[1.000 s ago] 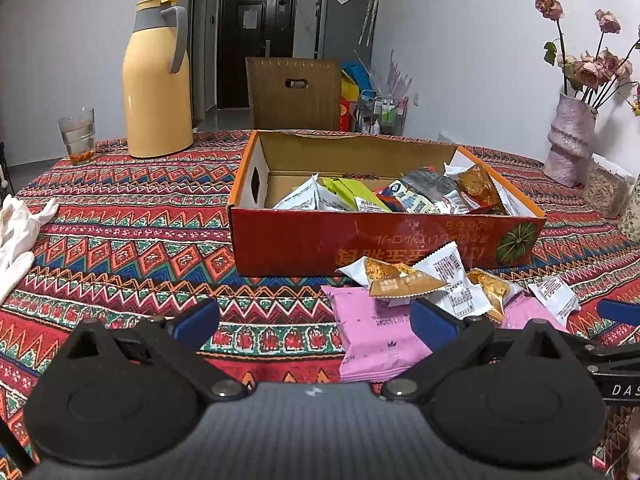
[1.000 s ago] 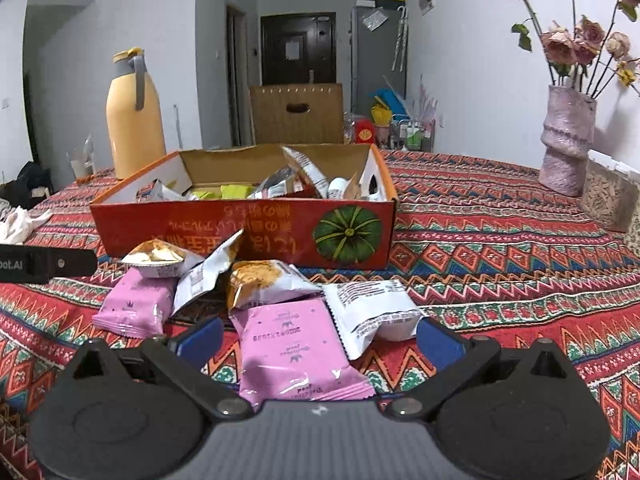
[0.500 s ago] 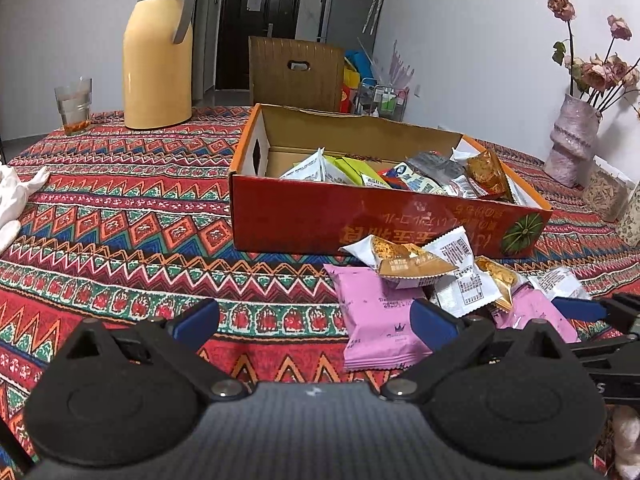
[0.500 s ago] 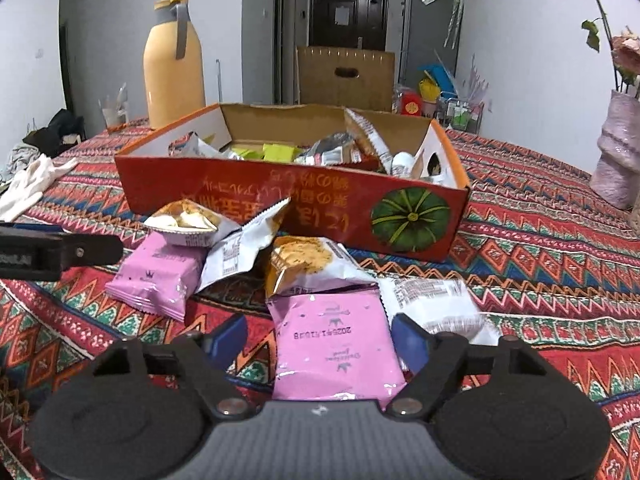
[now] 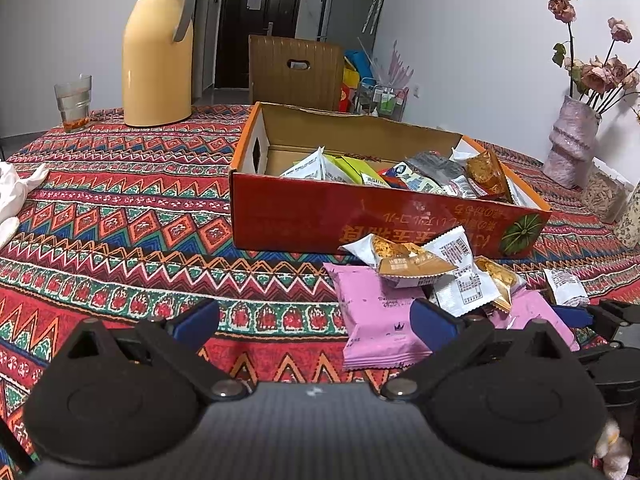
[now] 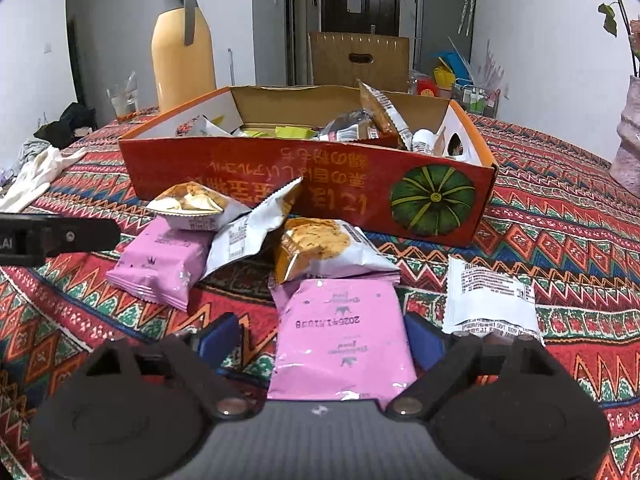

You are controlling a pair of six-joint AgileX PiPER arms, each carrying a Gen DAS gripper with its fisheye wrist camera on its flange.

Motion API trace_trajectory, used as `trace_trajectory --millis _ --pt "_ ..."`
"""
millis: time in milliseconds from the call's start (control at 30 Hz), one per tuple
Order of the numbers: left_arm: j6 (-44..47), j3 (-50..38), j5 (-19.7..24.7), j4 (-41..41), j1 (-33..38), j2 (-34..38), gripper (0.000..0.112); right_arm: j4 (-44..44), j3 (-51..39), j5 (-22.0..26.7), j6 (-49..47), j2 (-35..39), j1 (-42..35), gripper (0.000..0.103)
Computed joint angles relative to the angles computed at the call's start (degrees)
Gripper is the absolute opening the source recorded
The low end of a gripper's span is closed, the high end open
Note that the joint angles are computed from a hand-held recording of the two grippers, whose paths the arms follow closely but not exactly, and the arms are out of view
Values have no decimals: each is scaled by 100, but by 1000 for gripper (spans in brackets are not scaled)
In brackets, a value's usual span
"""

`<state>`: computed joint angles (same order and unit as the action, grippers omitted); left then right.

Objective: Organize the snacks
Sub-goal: 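Grasp the pink packet with the right tool, then grasp a second pink packet with the left tool while the right tool holds its pink packet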

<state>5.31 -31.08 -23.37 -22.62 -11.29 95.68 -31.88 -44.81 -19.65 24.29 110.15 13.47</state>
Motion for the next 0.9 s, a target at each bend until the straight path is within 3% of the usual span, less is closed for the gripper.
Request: trace_trajectory --millis 33,167,333,433,533,767,900 --pt "11 -7 9 -10 2 4 103 130 20 -21 -109 -6 15 86" --pt "38 -20 13 -45 -7 15 103 376 154 -182 -324 -82 6 60" --pt "27 -18 14 -31 -5 14 103 1528 433 -497 -1420 -143 159 60" --pt "67 -33 11 -85 -17 38 103 2437 724 -1063 -2118 -189 265 60" --pt "196 -93 62 -229 -41 84 103 2836 1039 -1731 -2222 -267 236 60" --pt "1162 -225 349 -1164 -189 -81 103 2750 1290 -2376 -1710 -327 -83 60" --pt "2250 -468 633 -2269 -290 -128 103 2700 1430 -2786 -1471 -288 -213 60"
